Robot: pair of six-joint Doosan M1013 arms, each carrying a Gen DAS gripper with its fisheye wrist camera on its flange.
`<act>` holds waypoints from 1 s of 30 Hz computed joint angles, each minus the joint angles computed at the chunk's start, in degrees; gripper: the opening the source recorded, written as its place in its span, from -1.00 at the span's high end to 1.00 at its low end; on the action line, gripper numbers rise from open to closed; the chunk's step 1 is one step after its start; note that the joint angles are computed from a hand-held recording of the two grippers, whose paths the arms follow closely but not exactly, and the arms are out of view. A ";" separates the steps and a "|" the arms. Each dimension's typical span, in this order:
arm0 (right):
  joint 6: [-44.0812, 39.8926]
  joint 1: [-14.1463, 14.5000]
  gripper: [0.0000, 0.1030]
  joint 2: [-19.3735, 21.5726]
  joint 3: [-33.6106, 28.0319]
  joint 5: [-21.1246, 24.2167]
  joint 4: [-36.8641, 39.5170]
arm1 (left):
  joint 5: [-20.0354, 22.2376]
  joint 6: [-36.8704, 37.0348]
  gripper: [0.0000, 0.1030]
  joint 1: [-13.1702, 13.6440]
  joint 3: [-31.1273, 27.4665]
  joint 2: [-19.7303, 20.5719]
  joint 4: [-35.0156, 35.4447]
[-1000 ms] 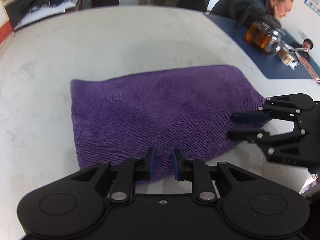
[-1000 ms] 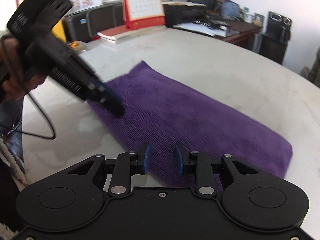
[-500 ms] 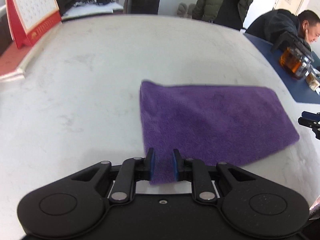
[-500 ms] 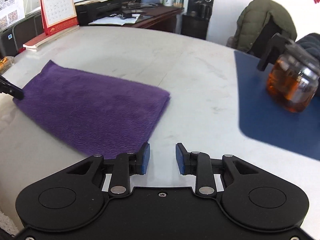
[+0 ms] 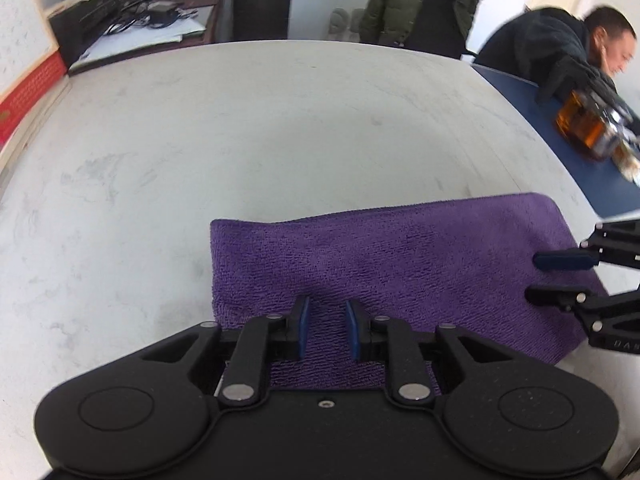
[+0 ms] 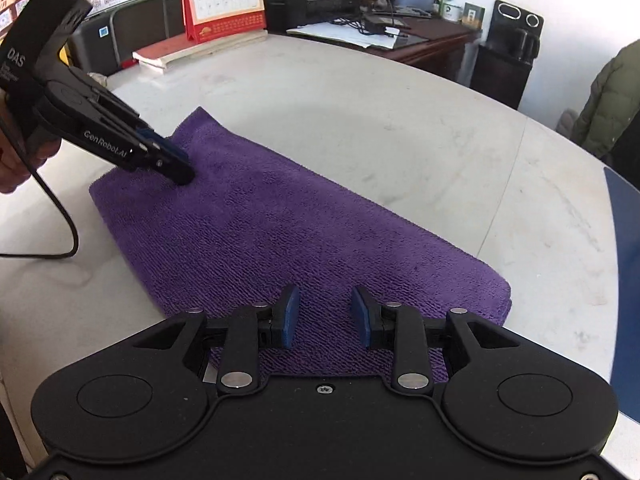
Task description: Fold towel
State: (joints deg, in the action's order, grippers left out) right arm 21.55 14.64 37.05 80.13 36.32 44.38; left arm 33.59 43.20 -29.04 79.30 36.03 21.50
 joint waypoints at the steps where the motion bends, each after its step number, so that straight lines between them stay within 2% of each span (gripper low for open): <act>1: 0.03 0.06 0.43 0.63 -1.08 0.55 -0.03 | 0.55 -0.38 0.65 0.23 -0.56 0.30 0.49; 8: 0.92 0.73 0.39 5.13 -8.78 3.19 -1.00 | 5.01 -3.54 0.66 1.14 -4.91 2.57 3.03; 10: 2.04 0.82 0.39 5.81 -10.03 3.80 -1.65 | 7.58 -4.38 0.65 1.17 -6.17 2.82 1.91; 11: 4.33 0.90 0.37 6.16 -11.05 4.59 -3.09 | 8.93 -5.05 0.61 1.11 -6.68 2.82 1.62; 12: 6.16 1.01 0.30 6.02 -11.21 4.26 -4.12 | 10.29 -6.53 0.49 0.83 -6.91 2.51 2.32; 13: 6.55 0.65 0.27 5.43 -10.65 4.23 -2.15 | 11.04 -9.21 0.39 0.30 -6.59 1.79 4.39; 15: 6.94 -0.12 -0.07 4.23 -9.41 4.16 2.38 | 11.36 -15.81 -0.06 -0.91 -5.31 0.01 10.19; 16: 6.67 -0.81 -0.15 3.50 -8.58 5.05 6.02 | 10.92 -19.17 -0.18 -1.44 -4.52 -0.95 13.19; 18: 6.54 -2.20 -0.53 2.05 -6.94 7.00 13.07 | 9.93 -26.24 -0.68 -2.65 -2.77 -3.11 19.62; 21: 4.91 -4.36 -0.82 -0.46 -3.90 9.71 24.30 | 12.57 -33.77 -0.82 -4.93 -1.94 -5.25 28.93; 23: 1.73 -5.43 -0.98 -2.81 -1.45 9.93 30.48 | 17.48 -34.44 -0.84 -6.65 -3.43 -5.50 32.62; 25: -3.10 -6.45 -1.00 -6.02 1.56 9.76 37.31 | 21.81 -34.05 -0.91 -8.36 -5.08 -5.59 35.67; 28: -13.05 -7.57 -1.00 -9.25 5.15 11.82 47.43 | 21.20 -35.86 -0.98 -9.97 -4.75 -6.81 39.01; 30: -16.06 -8.11 -1.00 -9.28 5.12 16.86 48.18 | 16.73 -36.55 -0.98 -10.14 -3.13 -8.26 39.10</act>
State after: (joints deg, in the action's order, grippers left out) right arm 5.48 6.53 27.77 85.25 53.18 92.56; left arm 50.32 6.65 -39.19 76.17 27.76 60.59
